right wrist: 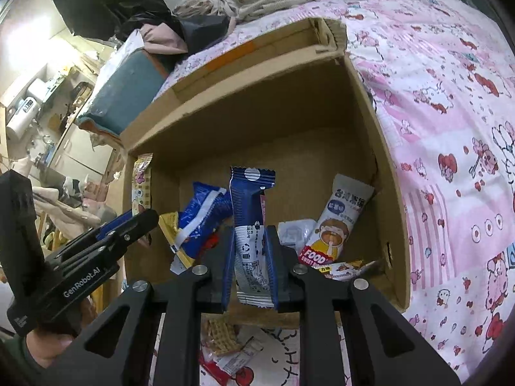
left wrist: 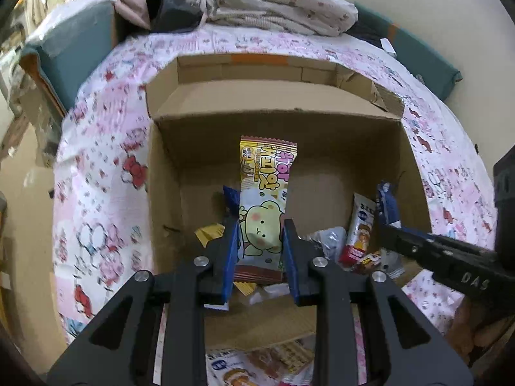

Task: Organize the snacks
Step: 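Carry both snacks over the box and open both grippers, then move both grippers back to the remaining snacks on the bedspread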

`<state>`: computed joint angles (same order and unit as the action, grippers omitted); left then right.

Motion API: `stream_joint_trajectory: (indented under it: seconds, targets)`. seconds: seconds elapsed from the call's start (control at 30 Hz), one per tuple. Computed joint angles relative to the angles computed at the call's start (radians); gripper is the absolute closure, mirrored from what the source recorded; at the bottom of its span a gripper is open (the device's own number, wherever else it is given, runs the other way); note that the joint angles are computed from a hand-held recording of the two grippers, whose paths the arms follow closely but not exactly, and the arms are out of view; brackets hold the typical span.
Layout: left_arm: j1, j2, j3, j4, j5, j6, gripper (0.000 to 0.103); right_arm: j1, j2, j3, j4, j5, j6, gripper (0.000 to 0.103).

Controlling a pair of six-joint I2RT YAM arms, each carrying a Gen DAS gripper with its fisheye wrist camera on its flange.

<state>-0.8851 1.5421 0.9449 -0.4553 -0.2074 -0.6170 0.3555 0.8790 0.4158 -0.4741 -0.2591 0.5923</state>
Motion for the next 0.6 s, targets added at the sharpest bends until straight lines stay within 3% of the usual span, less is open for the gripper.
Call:
stream_joint_trajectory:
  seconds: [0.2,0.3,0.4,0.47,0.5,0.57,0.6]
  targets:
    - [-0.007,0.014,0.008,0.004,-0.004,0.021,0.078,-0.004,0.018,-0.003,0.008,-0.015,-0.004,0.081]
    - [-0.010,0.016,0.009,-0.002,-0.007,0.018,0.072,-0.008,0.019,-0.004,0.010,-0.022,-0.001,0.081]
    - [-0.014,0.008,0.005,-0.003,-0.019,0.019,0.062,-0.022,0.019,-0.006,0.018,-0.033,0.000,0.080]
    - [-0.018,-0.003,0.001,-0.003,-0.024,0.018,0.043,-0.037,0.013,-0.009,0.019,-0.040,0.003,0.079]
    - [-0.021,-0.013,-0.003,-0.001,-0.031,0.015,0.037,-0.047,0.009,-0.009,0.014,-0.040,0.005,0.076]
    - [-0.025,-0.036,-0.016,0.007,-0.040,0.012,0.016,-0.075,-0.005,-0.013,0.006,-0.059,0.004,0.065]
    - [-0.027,-0.049,-0.022,0.012,-0.042,0.014,0.012,-0.086,-0.009,-0.013,0.002,-0.063,0.006,0.044]
